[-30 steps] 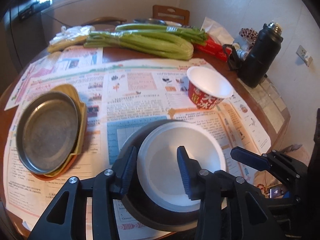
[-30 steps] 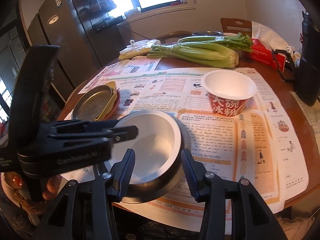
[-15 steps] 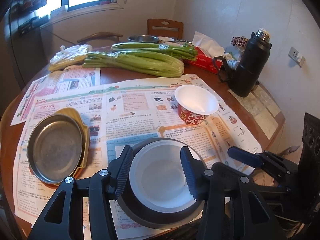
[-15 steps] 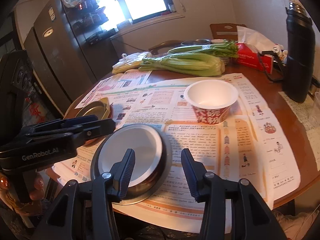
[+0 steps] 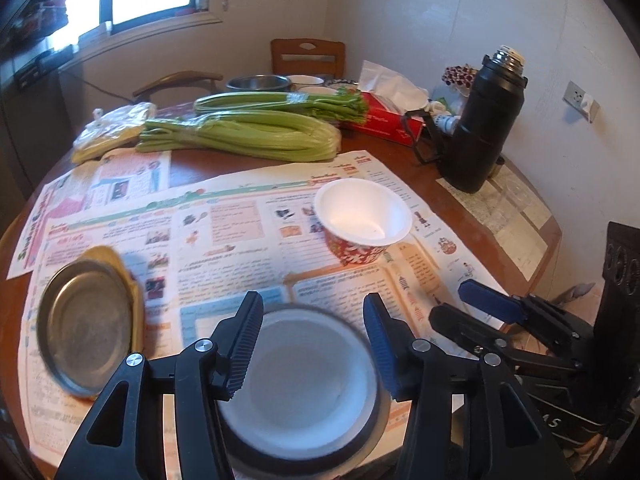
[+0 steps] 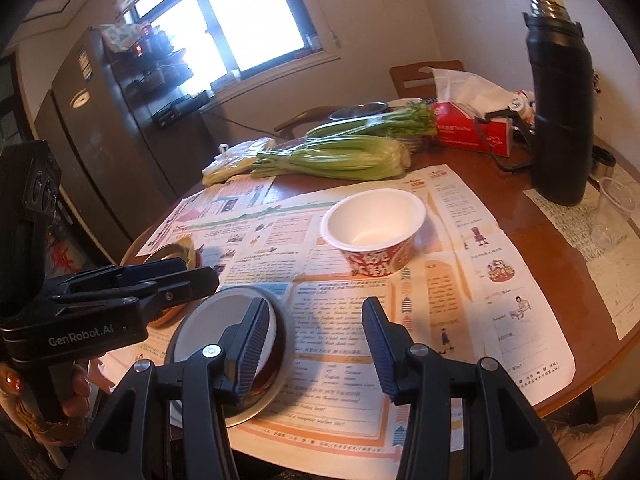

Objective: Organize plates and bowls
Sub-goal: 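Move the left tool to the small red-and-white paper bowl and grasp its rim, then lift the small paper bowl and carry it over the steel bowl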

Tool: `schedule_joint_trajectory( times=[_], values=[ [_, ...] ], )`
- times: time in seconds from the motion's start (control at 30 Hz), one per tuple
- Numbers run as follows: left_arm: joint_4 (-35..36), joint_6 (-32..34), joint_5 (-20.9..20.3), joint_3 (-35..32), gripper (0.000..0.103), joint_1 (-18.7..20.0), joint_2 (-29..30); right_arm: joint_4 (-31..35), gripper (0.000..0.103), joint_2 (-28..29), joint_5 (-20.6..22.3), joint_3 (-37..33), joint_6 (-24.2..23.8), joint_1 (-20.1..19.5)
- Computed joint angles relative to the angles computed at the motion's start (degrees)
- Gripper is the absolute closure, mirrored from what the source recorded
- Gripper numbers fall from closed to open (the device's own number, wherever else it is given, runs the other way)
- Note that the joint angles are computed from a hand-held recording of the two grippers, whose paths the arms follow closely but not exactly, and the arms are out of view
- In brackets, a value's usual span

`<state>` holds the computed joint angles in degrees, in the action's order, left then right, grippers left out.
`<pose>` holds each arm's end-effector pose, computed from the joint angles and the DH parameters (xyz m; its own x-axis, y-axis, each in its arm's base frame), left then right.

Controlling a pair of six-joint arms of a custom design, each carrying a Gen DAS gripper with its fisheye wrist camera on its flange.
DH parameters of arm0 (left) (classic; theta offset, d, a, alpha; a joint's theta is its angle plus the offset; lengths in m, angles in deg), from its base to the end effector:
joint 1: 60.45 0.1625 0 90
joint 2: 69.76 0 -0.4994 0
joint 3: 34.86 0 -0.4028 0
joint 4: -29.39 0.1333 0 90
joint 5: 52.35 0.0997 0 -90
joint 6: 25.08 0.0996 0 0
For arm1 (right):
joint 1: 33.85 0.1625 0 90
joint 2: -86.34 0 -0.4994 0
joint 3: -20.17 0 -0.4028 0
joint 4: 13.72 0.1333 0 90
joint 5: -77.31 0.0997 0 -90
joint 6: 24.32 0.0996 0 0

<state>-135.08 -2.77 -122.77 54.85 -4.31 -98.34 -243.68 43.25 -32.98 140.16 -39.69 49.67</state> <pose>-0.2804 -0.7171 -0.0196 -0.5579 0.7330 -0.3893 0.8149 0.5726 -0.0897 0.0322 -0.5919 0.1579 -0.8785 0.2789 0.3878 -0.1885 0.5435 -0.8180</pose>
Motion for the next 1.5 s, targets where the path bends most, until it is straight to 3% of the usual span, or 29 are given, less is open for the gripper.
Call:
schedule_joint_trajectory(
  times=[0.3,0.67,0.87,1.23,1.5],
  values=[
    [6.66,-0.05,-1.04,-9.12,0.047,-0.13,5.14,3.76,0.055,-1.22,-1.01,-2.35,2.76,-2.74],
    [18.52,-2.39,0.72,-22.3,0.047,0.51,11.36,8.47,0.054,-2.48,-1.8,-5.81,5.24,-4.5],
    [20.75,-2.15,2.39,-26.45,0.047,0.52,13.77,12.78,0.054,-2.63,-0.85,-8.66,6.94,-4.98],
    [25.45,-2.85,3.01,-32.87,0.047,0.82,17.6,21.74,0.054,-1.01,-4.96,-16.09,4.45,-4.3],
    [27.52,-3.06,4.18,-35.74,0.047,0.84,19.83,24.37,0.054,-0.47,-3.66,-17.46,3.75,-4.87]
  ],
)
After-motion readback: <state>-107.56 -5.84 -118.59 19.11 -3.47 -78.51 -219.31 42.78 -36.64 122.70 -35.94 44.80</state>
